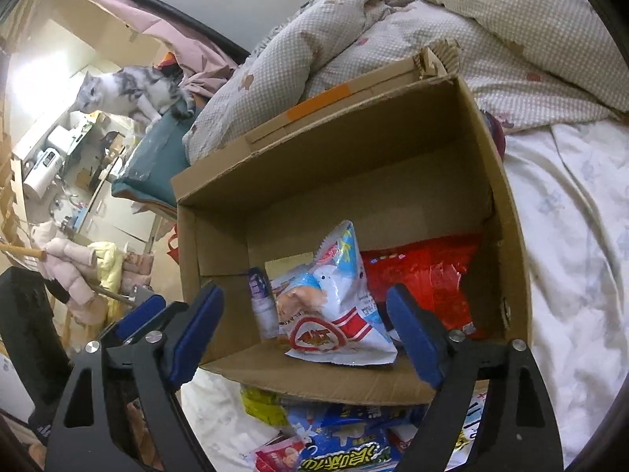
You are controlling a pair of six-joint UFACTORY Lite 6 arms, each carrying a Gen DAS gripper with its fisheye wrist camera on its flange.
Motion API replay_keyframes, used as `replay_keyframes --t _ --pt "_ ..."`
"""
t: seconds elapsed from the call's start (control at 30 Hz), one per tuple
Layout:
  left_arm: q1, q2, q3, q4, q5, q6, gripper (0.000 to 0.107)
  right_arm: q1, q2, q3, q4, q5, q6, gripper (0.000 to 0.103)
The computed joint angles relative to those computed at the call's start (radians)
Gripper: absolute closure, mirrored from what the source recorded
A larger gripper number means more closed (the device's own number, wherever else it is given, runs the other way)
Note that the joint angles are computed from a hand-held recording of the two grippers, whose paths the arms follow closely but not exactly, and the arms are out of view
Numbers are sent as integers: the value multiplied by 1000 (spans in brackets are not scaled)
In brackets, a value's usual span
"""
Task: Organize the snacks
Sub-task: 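Carry both snacks into the box and open both grippers to release them, then move both grippers back toward the remaining snacks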
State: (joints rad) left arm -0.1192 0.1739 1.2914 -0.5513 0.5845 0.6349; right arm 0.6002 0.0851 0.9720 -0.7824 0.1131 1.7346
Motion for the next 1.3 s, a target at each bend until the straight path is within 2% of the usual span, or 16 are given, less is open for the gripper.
replay_keyframes --t 0.07,0.23,0.3,0.6,0.73,0.8,0.83,0.97,1.1,1.3 --pt "1 -9 -9 -6 -12 8 32 2 -12 -10 -31 2 27 15" --pt "19 -57 -54 -49 -70 38 32 7 -45 -20 46 35 -58 15" --pt "22 -81 -79 -45 -105 31 32 13 -68 -20 5 60 -21 15" --pt "35 -149 -112 -61 -97 86 32 92 -145 -43 -91 184 84 15" --pt "59 -199 -139 -100 -73 130 31 139 -167 -46 -77 236 93 15" --pt "72 -222 -153 -123 -62 159 13 172 -191 -46 -78 274 100 15" --pt "83 -241 -165 -138 -60 172 11 182 -199 -45 -73 286 96 15" --pt "119 -269 -164 -153 8 190 11 261 -250 -56 -106 366 138 15" --pt "133 -317 -206 -59 -8 120 11 352 -318 -119 -134 443 246 15" --pt "210 -354 -245 -63 95 148 11 473 -411 -204 -125 542 371 15"
